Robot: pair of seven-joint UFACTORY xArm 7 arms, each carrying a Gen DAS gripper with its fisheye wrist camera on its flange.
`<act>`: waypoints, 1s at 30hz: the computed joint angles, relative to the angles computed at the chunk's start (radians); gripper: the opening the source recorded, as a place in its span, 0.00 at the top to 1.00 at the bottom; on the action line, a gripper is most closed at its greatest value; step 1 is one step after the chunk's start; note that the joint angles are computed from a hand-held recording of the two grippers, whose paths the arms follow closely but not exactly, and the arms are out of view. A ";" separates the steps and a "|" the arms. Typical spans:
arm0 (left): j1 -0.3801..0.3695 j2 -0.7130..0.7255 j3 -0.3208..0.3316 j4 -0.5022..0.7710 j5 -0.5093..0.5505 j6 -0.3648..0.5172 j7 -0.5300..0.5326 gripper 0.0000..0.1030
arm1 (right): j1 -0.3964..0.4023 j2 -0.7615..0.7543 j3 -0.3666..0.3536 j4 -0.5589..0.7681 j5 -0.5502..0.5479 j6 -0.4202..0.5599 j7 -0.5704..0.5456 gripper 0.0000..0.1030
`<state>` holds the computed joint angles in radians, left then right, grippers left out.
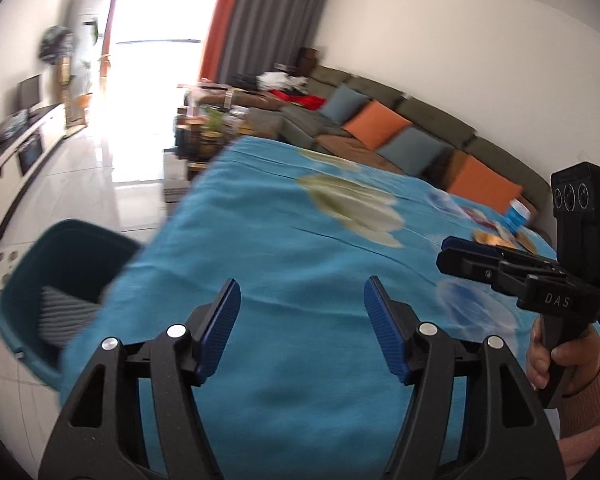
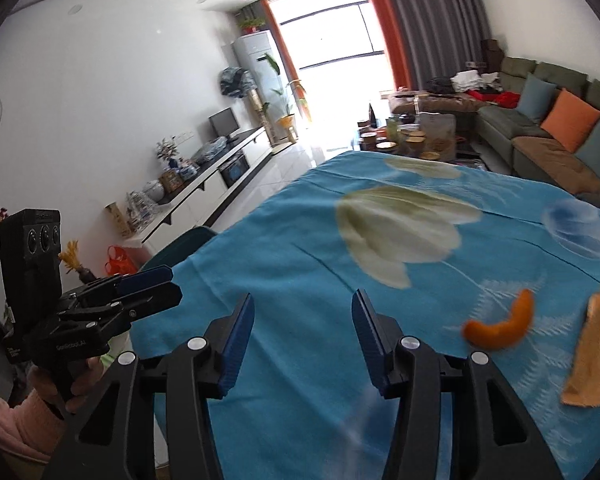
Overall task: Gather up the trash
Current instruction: 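Move both open tools back over the bedspread toward the orange peel and wrapper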
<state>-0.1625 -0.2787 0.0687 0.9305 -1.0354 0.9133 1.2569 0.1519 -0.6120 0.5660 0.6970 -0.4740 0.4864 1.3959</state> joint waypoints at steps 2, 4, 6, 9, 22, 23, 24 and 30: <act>-0.027 0.002 -0.027 0.001 0.011 0.031 -0.012 0.38 | 0.032 -0.104 -0.007 -0.052 0.032 0.091 0.020 0.53; -0.052 0.001 -0.054 -0.007 0.016 0.029 -0.017 0.38 | 0.061 -0.206 -0.012 -0.101 0.061 0.175 0.034 0.53; -0.080 0.005 -0.079 -0.011 0.028 0.019 -0.019 0.38 | 0.088 -0.311 -0.013 -0.143 0.088 0.273 0.042 0.53; -0.122 0.007 -0.113 -0.019 0.045 -0.002 -0.021 0.38 | 0.111 -0.451 -0.020 -0.197 0.116 0.389 0.042 0.53; -0.239 0.092 -0.200 0.058 0.185 -0.091 -0.165 0.46 | 0.145 -0.720 -0.072 -0.362 0.218 0.516 0.016 0.50; -0.244 0.102 -0.205 0.067 0.200 -0.095 -0.179 0.46 | 0.142 -0.722 -0.074 -0.370 0.223 0.506 0.014 0.50; -0.249 0.110 -0.209 0.073 0.208 -0.097 -0.187 0.46 | 0.140 -0.722 -0.077 -0.375 0.228 0.497 0.012 0.50; -0.266 0.158 -0.231 0.108 0.269 -0.110 -0.240 0.54 | 0.129 -0.724 -0.095 -0.400 0.248 0.461 -0.005 0.50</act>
<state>-0.4283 -0.1205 -0.1621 1.0384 -0.7668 0.8037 1.0167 0.2812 -1.3361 0.4709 0.2971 -0.2257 0.9472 1.3909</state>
